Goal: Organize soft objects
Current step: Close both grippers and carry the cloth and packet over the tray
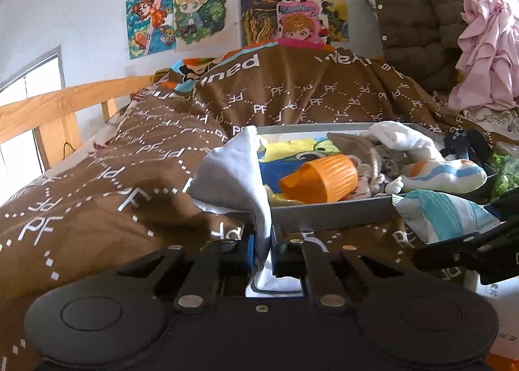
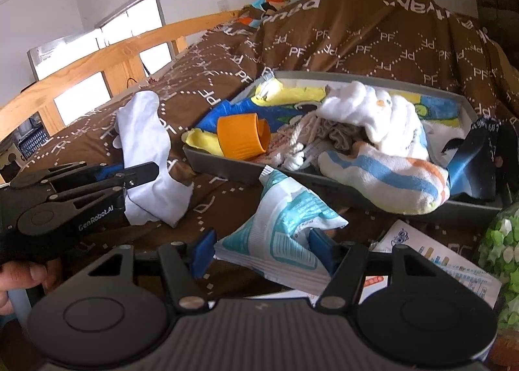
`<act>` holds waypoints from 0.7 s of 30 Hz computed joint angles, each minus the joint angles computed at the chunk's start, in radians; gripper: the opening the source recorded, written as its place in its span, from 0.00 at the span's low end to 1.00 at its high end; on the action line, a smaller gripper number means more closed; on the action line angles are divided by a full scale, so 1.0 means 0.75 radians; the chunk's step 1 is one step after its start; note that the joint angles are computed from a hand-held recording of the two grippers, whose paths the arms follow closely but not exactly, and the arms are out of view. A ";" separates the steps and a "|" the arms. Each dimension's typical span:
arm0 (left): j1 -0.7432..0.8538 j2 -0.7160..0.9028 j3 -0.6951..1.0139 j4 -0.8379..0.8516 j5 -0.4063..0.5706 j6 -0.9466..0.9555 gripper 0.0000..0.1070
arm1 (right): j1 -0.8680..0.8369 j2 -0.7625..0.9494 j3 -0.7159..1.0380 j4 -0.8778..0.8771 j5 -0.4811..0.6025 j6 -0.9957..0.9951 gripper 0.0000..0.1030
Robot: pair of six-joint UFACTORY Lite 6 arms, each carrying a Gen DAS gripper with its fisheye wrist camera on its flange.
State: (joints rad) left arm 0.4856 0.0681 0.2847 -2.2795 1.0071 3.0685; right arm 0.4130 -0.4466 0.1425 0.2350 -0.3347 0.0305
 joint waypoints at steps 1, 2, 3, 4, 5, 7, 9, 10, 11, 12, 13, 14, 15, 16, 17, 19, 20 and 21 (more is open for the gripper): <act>0.003 -0.008 -0.004 0.004 0.005 -0.005 0.09 | 0.001 -0.017 -0.009 0.002 -0.008 -0.006 0.65; 0.002 -0.019 -0.009 0.008 0.007 -0.015 0.09 | 0.004 -0.035 -0.018 0.009 -0.019 -0.015 0.65; 0.003 -0.031 -0.014 0.017 0.008 -0.029 0.09 | 0.005 -0.055 -0.028 0.012 -0.028 -0.020 0.65; 0.010 -0.046 -0.018 0.033 0.013 -0.045 0.09 | 0.005 -0.071 -0.034 0.012 -0.036 -0.023 0.65; 0.013 -0.060 -0.021 0.043 0.018 -0.057 0.09 | 0.011 -0.087 -0.039 0.035 -0.042 -0.042 0.65; 0.032 -0.099 -0.038 0.070 0.037 -0.083 0.09 | 0.021 -0.113 -0.046 0.095 -0.054 -0.098 0.65; 0.049 -0.138 -0.052 0.090 0.057 -0.122 0.09 | 0.043 -0.138 -0.050 0.194 -0.068 -0.186 0.65; 0.059 -0.165 -0.066 0.088 0.072 -0.140 0.09 | 0.052 -0.154 -0.055 0.228 -0.077 -0.219 0.65; 0.074 -0.189 -0.075 0.094 0.085 -0.168 0.09 | 0.063 -0.171 -0.061 0.273 -0.090 -0.262 0.66; 0.093 -0.210 -0.081 0.110 0.098 -0.200 0.09 | 0.071 -0.184 -0.063 0.309 -0.099 -0.295 0.66; 0.105 -0.241 -0.088 0.119 0.105 -0.241 0.09 | 0.070 -0.196 -0.065 0.312 -0.109 -0.301 0.66; 0.117 -0.265 -0.094 0.127 0.108 -0.272 0.09 | 0.066 -0.202 -0.067 0.302 -0.124 -0.297 0.66; 0.134 -0.290 -0.099 0.138 0.116 -0.305 0.09 | 0.056 -0.196 -0.064 0.287 -0.142 -0.291 0.66; 0.145 -0.310 -0.097 0.149 0.120 -0.336 0.09 | 0.043 -0.181 -0.059 0.266 -0.164 -0.283 0.66; 0.146 -0.333 -0.097 0.149 0.117 -0.359 0.09 | 0.028 -0.159 -0.053 0.242 -0.201 -0.274 0.66; 0.138 -0.389 -0.082 0.152 0.085 -0.439 0.09 | -0.029 -0.098 -0.031 0.143 -0.291 -0.211 0.66; 0.128 -0.406 -0.061 0.167 0.063 -0.492 0.09 | -0.073 -0.053 -0.005 0.059 -0.323 -0.150 0.66; 0.110 -0.422 -0.040 0.166 0.040 -0.538 0.09 | -0.114 0.003 0.032 -0.002 -0.349 -0.102 0.66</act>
State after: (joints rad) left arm 0.5683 -0.2481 0.2548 -2.1553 1.0373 2.6653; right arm 0.3275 -0.4445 0.1664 0.2337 -0.5962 -0.0460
